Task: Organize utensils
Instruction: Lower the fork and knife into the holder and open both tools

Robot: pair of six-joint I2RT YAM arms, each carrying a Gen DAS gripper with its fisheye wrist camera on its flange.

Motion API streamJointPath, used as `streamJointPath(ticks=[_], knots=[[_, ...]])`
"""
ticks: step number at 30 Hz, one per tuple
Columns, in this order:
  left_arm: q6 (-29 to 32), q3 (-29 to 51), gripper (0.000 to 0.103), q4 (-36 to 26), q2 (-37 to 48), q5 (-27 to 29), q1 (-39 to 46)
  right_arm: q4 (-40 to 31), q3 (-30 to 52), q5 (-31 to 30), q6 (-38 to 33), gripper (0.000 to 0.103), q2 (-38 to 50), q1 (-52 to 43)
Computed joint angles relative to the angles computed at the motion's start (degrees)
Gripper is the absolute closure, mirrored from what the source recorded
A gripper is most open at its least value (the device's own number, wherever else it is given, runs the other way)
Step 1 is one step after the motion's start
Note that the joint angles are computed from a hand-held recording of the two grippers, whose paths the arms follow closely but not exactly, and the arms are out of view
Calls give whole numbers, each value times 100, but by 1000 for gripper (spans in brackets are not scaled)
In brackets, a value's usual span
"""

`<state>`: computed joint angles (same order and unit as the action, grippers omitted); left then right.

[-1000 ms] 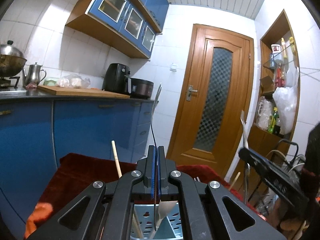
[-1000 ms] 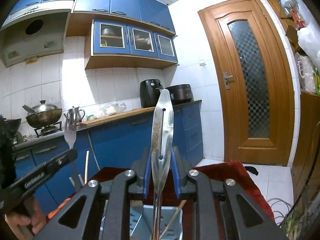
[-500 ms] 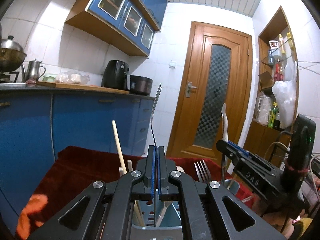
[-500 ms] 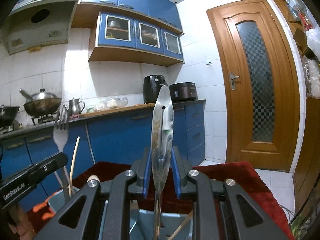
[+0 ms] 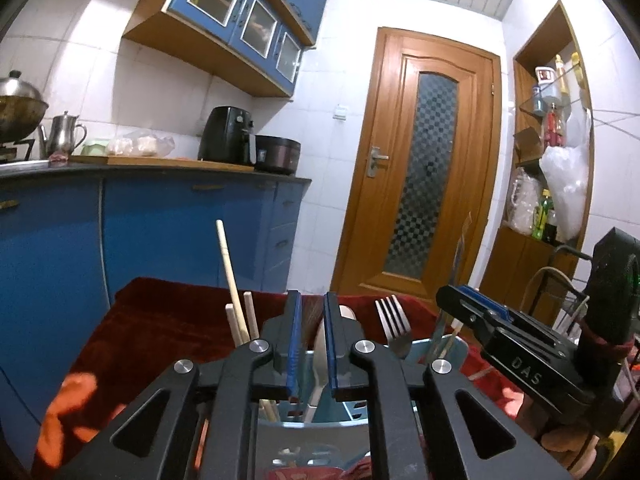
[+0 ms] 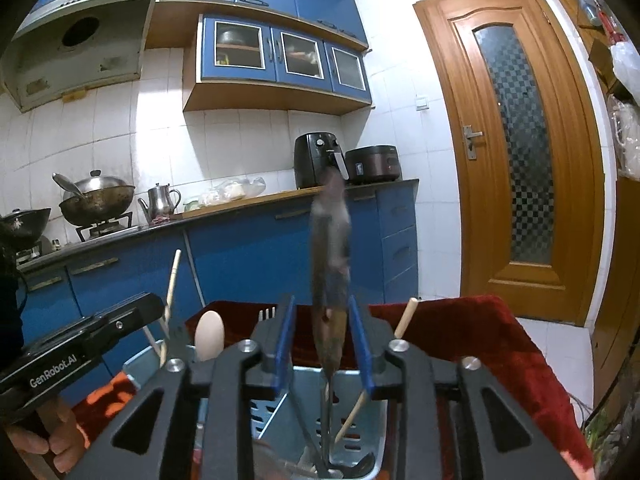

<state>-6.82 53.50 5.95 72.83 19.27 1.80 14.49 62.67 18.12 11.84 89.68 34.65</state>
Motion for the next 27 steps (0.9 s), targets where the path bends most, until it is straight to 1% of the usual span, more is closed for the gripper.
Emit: streamJointPath(ticks=[1,3,9,12,16,20,27], knots=[[-15,7,92,-48,-34,16,17,-28,-10,0,6,71,-25,16],[-44,-9,92,-96,-106,38,36,-63,-61,17,10,64,-109,54],[-53,-24,92,-385,-377,126,130,-84,-231,106,35,60,-416,205],[-31,-21,92,-573,-538,167,179,-106,-351,133,175,60,-630,280],[-14,-47,92,-797,-783,244,245,-160,-513,352,223,60,-932,492],[-16,-49,92,-1108,-1043,378,335,-402,-584,626,315,58,-1201,774],[102,-124,92,-1617,-1609,593,553,-849,-737,1001,521,57,-1713,1246]])
